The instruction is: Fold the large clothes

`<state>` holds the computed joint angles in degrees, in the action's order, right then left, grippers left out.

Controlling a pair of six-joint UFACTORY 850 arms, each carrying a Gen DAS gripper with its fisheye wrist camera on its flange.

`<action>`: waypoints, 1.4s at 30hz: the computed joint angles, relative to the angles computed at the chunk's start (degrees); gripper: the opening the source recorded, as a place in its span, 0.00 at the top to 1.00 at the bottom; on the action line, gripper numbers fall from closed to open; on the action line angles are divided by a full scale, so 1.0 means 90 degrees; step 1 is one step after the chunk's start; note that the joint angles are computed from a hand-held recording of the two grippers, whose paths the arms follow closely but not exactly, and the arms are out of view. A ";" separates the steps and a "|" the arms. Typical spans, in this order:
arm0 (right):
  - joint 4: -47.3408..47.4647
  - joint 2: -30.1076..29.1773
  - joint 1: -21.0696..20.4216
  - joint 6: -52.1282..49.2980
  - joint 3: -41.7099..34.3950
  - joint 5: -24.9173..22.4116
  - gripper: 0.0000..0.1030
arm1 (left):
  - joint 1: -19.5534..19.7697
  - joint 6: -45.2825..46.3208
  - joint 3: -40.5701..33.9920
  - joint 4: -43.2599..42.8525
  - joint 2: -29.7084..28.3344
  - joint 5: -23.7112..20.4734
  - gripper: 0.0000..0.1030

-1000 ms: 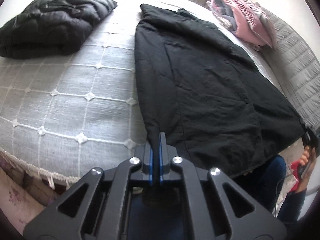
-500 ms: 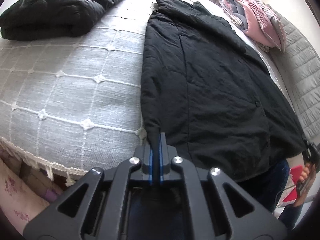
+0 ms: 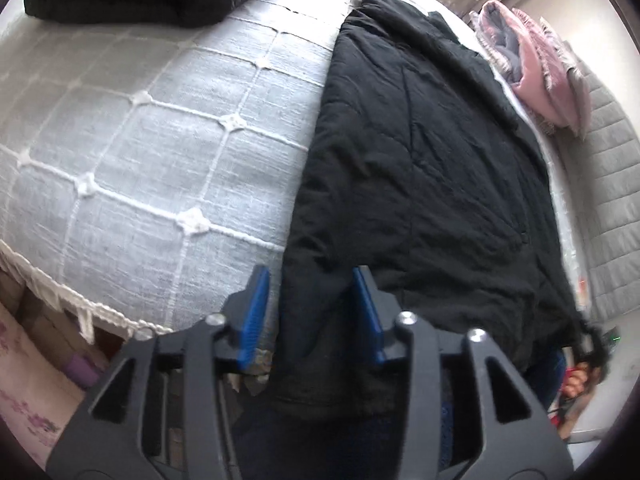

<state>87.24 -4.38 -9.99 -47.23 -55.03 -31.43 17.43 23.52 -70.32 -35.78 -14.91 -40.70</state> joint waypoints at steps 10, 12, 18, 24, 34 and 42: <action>0.1179 -0.0159 -0.0335 -0.0739 0.0757 -0.0762 0.60 | 0.0019 0.0300 0.0249 -0.0125 0.0133 0.0177 0.53; 0.1399 -0.0166 -0.0345 -0.0895 0.0832 -0.1025 0.60 | -0.0042 0.0251 0.0227 -0.0017 0.0141 0.0156 0.72; 0.0771 -0.0030 0.0016 -0.0572 0.0625 -0.0683 0.82 | -0.0138 0.0193 0.0245 -0.0013 0.0227 0.0238 0.84; 0.0987 0.0171 0.0042 -0.0725 0.0644 -0.0813 0.79 | 0.0041 0.0342 0.0114 -0.0557 -0.0012 -0.0067 0.60; 0.0990 -0.0006 0.0127 -0.0499 0.0729 -0.0753 0.79 | 0.0104 0.0846 0.0384 -0.0979 0.0151 -0.0105 0.84; 0.0958 0.0479 0.0268 -0.0588 0.0576 -0.0254 0.95 | -0.0231 -0.0290 0.0241 -0.0044 0.0625 0.0480 0.94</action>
<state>95.87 -0.07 -7.58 -52.52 -49.84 -33.72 15.35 20.91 -68.15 -36.18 -9.28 -36.38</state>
